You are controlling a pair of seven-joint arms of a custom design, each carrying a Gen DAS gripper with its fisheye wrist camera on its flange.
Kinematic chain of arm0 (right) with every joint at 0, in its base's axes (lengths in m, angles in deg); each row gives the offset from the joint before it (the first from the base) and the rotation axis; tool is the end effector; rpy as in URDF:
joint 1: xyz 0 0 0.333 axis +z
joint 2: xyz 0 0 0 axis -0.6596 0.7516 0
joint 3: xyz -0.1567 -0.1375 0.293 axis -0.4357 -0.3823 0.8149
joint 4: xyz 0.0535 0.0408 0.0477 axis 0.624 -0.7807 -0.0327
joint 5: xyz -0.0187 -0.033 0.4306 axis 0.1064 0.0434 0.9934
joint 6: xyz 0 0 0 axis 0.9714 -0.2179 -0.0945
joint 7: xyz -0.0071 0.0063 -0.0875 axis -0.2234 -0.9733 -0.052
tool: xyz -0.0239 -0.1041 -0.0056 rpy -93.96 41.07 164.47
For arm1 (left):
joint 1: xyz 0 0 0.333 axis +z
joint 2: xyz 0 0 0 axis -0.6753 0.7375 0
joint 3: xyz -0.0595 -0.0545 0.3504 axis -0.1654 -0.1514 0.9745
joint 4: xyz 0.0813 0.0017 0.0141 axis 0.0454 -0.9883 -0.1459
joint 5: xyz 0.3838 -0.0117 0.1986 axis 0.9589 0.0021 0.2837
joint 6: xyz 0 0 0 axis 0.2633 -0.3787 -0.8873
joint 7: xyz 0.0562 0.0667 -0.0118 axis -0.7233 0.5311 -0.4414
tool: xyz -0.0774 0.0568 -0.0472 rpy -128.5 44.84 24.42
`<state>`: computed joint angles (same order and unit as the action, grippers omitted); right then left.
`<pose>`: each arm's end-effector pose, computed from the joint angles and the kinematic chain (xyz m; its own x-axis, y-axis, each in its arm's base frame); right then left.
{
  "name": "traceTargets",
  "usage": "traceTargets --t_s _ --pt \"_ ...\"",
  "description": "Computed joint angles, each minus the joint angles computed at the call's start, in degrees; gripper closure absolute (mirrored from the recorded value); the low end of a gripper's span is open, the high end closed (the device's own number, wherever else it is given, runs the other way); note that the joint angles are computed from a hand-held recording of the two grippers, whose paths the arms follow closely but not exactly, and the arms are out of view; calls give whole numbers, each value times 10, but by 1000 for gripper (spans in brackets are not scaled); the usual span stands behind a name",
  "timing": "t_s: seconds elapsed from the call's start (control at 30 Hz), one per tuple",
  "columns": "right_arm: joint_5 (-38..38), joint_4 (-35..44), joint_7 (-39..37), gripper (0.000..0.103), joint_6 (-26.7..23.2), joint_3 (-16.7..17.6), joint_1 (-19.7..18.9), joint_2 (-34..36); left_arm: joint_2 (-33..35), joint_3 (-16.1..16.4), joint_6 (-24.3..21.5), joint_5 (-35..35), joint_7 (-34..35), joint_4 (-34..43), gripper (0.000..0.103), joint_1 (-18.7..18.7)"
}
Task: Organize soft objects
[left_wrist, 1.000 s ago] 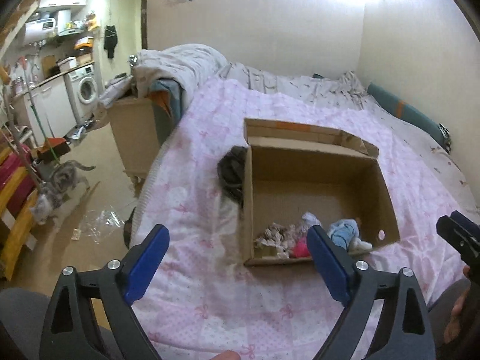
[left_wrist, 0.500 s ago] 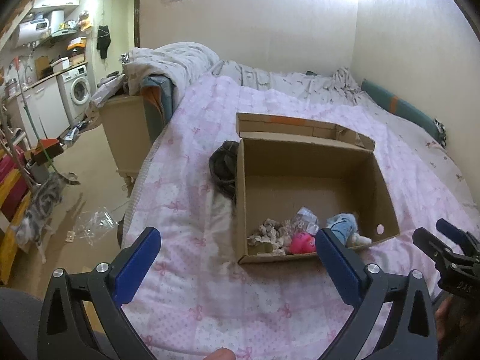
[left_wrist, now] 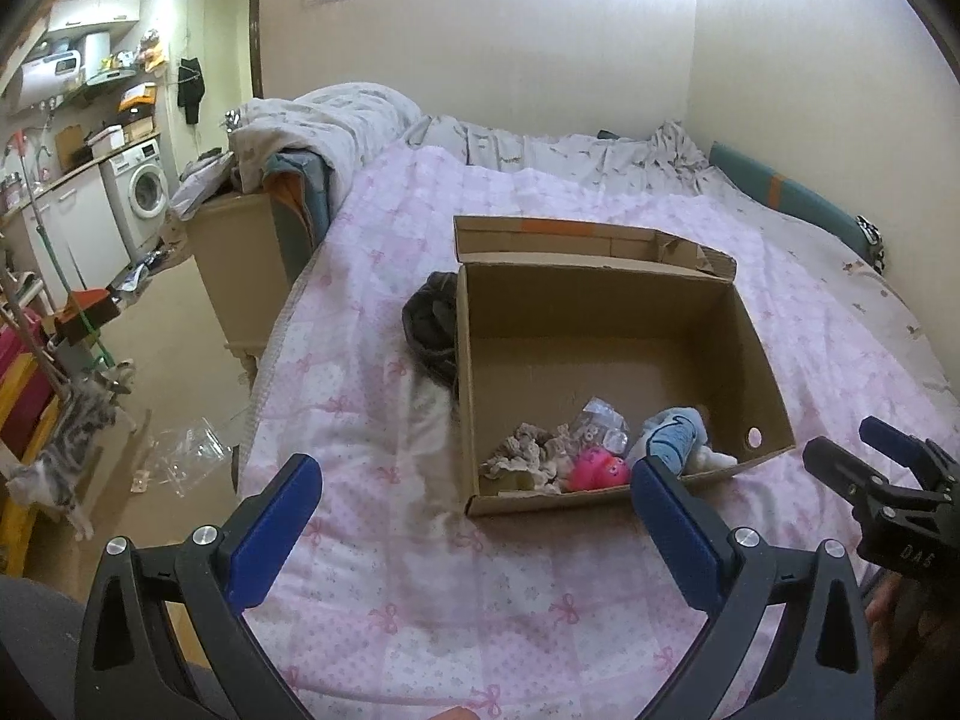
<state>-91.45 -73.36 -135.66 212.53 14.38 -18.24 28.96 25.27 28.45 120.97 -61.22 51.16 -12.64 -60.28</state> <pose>0.5007 0.3197 0.5826 -0.4340 -0.8934 -0.1164 -0.5355 0.3597 -0.7641 0.6353 -0.3458 0.6092 -0.5280 -0.8488 0.0256 -0.5750 0.3352 -0.7464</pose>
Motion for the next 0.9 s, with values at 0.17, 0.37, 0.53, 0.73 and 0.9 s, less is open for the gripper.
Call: traceTargets --t_s 0.17,0.37,0.53,0.73,0.9 --pt "1 1 -1 0 -2 0 0 1 -2 -2 2 -7 9 -3 0 1" --pt "0 1 0 0 -1 -1 0 1 -2 -5 1 -15 21 -4 0 2" --pt "-4 0 5 0 2 -1 -1 1 -1 -5 2 -18 23 -3 0 1" --pt "-5 0 5 0 3 -1 0 1 -2 -4 2 -18 23 -4 0 1" --pt "-4 0 4 0 2 -1 0 1 -1 -4 1 -17 22 -3 0 0"
